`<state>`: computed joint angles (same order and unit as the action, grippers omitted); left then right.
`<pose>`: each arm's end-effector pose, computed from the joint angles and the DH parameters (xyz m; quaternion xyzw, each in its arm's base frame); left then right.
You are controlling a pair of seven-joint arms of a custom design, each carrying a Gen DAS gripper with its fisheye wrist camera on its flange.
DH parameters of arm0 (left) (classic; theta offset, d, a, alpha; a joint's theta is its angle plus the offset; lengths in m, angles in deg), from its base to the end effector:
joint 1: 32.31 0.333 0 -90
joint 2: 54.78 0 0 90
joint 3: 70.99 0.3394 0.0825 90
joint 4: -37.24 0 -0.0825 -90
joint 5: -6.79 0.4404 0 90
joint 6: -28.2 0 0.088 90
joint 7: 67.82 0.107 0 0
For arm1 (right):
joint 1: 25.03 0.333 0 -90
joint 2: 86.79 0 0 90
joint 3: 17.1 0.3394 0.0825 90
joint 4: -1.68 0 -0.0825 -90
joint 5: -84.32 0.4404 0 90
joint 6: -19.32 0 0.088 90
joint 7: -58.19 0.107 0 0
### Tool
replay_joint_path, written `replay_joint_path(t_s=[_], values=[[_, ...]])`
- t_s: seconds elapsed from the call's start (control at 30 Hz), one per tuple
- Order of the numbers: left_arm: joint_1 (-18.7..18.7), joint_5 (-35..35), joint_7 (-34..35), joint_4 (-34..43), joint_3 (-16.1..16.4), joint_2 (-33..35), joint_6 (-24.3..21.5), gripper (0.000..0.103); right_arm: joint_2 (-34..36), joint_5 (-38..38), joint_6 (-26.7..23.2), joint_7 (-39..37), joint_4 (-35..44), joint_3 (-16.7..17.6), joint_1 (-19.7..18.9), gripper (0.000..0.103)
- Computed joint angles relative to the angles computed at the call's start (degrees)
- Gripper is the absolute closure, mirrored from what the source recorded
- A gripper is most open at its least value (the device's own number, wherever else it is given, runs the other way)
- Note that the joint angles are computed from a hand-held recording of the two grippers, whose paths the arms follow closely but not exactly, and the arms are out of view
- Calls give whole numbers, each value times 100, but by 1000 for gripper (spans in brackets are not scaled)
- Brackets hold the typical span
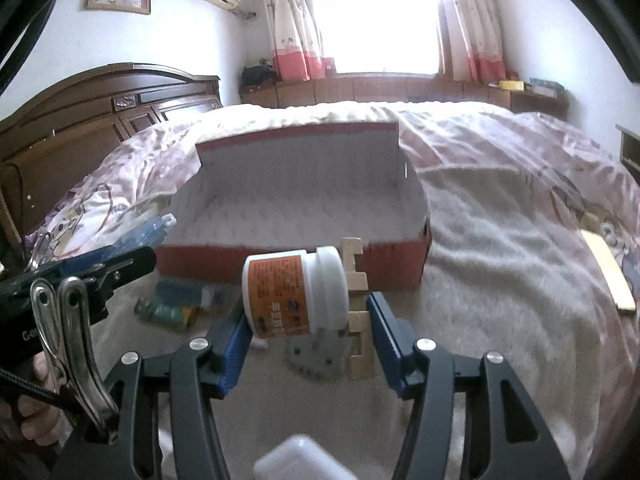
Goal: Organize rigid objects
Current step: 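Carry the dispenser and jar over the open cardboard box with both tools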
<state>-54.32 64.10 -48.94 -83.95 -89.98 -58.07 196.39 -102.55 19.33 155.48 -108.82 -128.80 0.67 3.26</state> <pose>0.4274 -0.4473 0.5137 -0.4935 0.7307 -0.4178 0.2191 0.3810 0.3933 0.5043 -0.5340 0.6892 -0.3424 0.3502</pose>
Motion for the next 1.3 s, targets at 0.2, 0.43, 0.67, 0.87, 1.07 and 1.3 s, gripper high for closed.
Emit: replay_joint_path(t_s=[0.2,0.43,0.67,0.87,1.07,1.3], values=[[-73,-38,42,543,43,405,-202,46,70,-248,106,13,195,-92,-153,44],[-293,-46,168,1188,198,960,-547,46,301,-436,261,-2,428,-256,-332,44],[-470,-11,161,1668,415,1407,-571,46,584,-570,239,-102,657,-367,-400,44],[-542,-12,193,1879,559,1645,-505,46,767,-648,271,-178,846,-485,-431,44],[-543,-339,490,2016,595,1837,-484,46,982,-342,468,-522,987,-651,-451,44],[-742,-229,469,2213,753,2025,-683,46,1159,-285,254,-712,1086,-686,-411,44]])
